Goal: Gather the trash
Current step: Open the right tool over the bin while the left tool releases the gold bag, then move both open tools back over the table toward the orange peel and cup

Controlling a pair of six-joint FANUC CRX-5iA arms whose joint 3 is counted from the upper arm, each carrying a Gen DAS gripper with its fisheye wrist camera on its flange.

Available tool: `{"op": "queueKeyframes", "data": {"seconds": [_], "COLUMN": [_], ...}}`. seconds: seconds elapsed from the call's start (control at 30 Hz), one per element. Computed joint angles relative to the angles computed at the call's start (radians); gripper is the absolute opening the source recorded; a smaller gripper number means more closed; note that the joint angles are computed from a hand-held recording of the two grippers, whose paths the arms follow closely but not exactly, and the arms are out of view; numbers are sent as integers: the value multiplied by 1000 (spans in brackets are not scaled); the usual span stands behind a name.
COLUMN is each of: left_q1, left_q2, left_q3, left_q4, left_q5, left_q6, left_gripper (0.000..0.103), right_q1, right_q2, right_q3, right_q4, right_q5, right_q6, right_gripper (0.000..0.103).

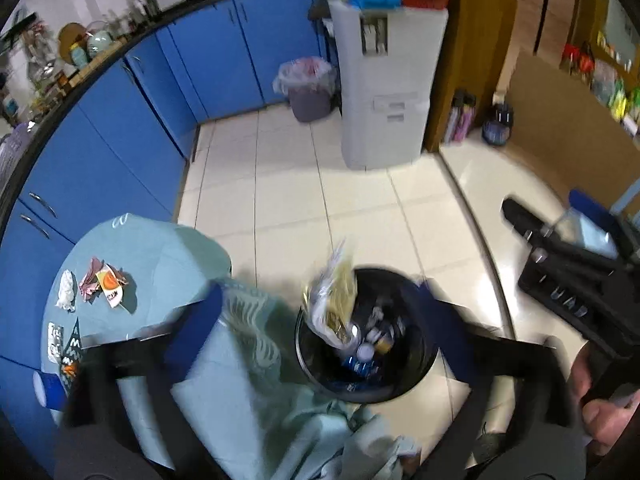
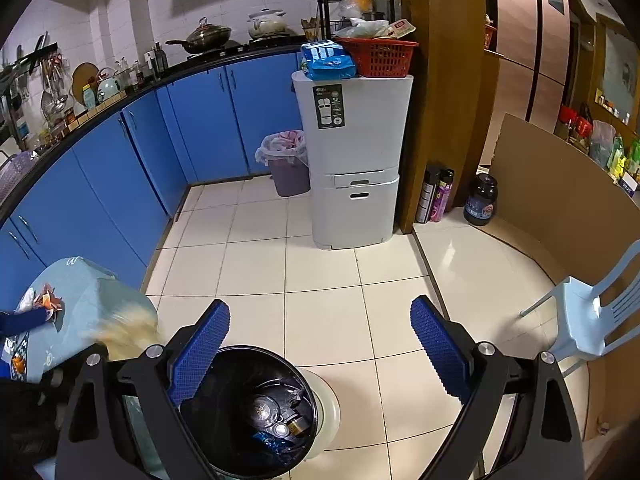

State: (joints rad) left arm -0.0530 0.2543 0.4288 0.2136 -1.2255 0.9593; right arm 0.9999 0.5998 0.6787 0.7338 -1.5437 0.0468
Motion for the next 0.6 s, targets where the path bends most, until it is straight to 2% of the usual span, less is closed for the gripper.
{"op": "queueKeyframes", "data": {"seconds": [0.1, 0.3, 0.6], "left_q1": [-3, 12, 60], "left_q2": [-34, -25, -26], "left_q3": [-37, -22, -15], "left_q4": [-11, -4, 20], "left_q5": [59, 27, 11], "left_q6": [-20, -10, 10], "left_gripper": [98, 98, 98], "right_q1": [1, 7, 16], "right_q2": [7, 32, 103], "right_q3": [12, 55, 186], "right_q4": [0, 8, 19], "right_q5": [0, -6, -12], "right_q6": [8, 30, 105], "right_gripper": [89, 89, 89]}}
